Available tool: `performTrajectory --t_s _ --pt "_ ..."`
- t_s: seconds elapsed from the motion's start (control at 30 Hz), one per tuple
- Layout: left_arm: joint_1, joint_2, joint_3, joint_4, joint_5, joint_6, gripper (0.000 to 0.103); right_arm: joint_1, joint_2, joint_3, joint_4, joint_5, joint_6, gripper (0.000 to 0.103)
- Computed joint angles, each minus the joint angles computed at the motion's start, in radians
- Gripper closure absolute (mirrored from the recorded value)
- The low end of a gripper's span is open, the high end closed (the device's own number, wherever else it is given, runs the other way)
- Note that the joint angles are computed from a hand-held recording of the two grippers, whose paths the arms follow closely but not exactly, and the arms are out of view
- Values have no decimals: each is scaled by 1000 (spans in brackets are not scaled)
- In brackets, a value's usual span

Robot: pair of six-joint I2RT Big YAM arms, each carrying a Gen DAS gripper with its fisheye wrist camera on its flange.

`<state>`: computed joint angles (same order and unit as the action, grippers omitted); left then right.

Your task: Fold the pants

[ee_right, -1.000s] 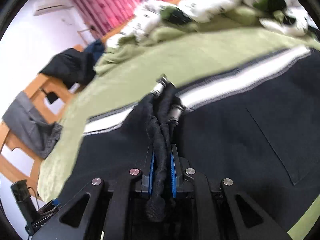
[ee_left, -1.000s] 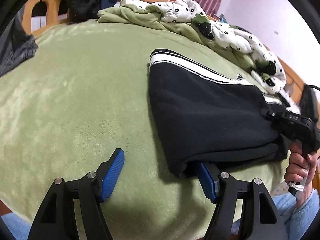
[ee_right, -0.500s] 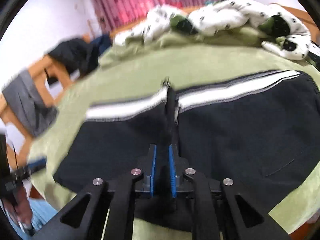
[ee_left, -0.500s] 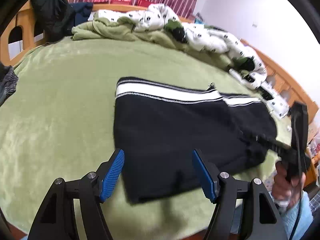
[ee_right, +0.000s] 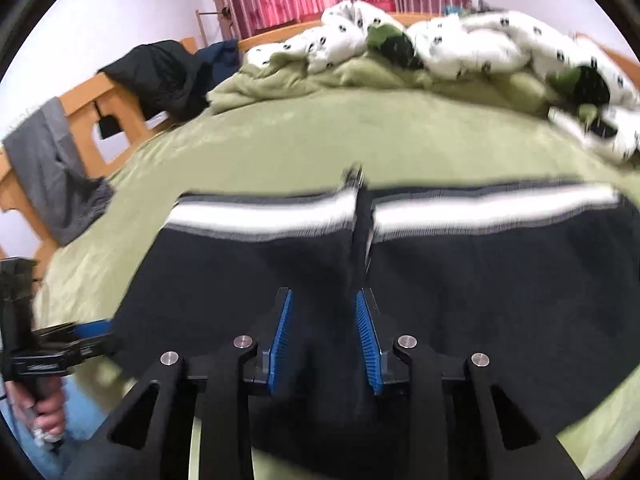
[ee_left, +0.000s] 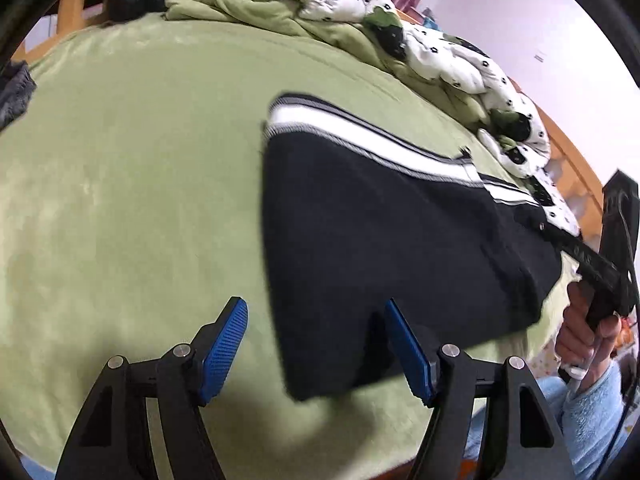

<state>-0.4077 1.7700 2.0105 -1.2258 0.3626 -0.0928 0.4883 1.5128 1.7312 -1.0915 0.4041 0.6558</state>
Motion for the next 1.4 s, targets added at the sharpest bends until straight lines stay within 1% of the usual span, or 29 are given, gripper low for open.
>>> performTrajectory --t_s 0.07,0.1,0.13,0.17,0.2,0.27,0.33,0.43,0.47,0.5,0.57,0.6,0.67,0.73,0.77,0.8,0.9,1.0,1.1,1.23,1.4 --pt "1 11 27 -6 -24 21 34 -21 33 31 27 -19 -34 70" --pt "1 19 45 -11 -33 33 34 -26 49 44 26 -19 -49 70" --pt "1 29 66 -13 -42 53 34 -30 76 67 7 -15 -62 70" --pt "0 34 77 -11 -48 64 34 -37 113 100 -40 -18 -66 70" --pt "0 29 66 8 -58 77 34 -45 149 126 -91 -21 -53 70" --pt "5 24 50 43 -64 78 34 -52 186 144 -144 -6 -19 72" --pt "17 3 -3 83 -42 58 34 -52 176 121 -129 9 5 72" --pt "37 -8 -61 98 -17 10 34 -47 165 133 -182 17 82 72" --pt "45 -16 -80 115 4 -4 34 -40 143 113 -172 20 120 72" --pt "51 -20 -87 122 18 -11 34 -37 138 110 -171 28 136 72" --pt "55 -14 -68 101 21 11 34 -21 134 121 -201 47 170 70" --pt "55 -21 -75 106 18 15 34 -15 131 122 -212 48 187 68" --pt "61 -34 -90 121 21 9 34 -1 118 113 -222 32 243 67" --pt "66 -32 -84 101 35 10 34 12 102 98 -228 10 290 67" --pt "66 -33 -83 99 40 12 34 22 96 95 -244 8 318 66" --pt "66 -36 -86 104 42 15 34 28 95 98 -259 15 331 65" --pt "55 -64 -122 143 6 25 34 56 87 111 -329 53 389 60" --pt "46 -82 -140 154 5 58 34 86 64 109 -378 87 454 59" --pt "45 -91 -144 154 17 56 34 106 52 115 -439 130 486 58" --pt "59 -98 -147 155 59 36 34 132 45 136 -535 192 538 57" --pt "73 -85 -136 143 77 10 34 142 19 112 -539 221 550 57"
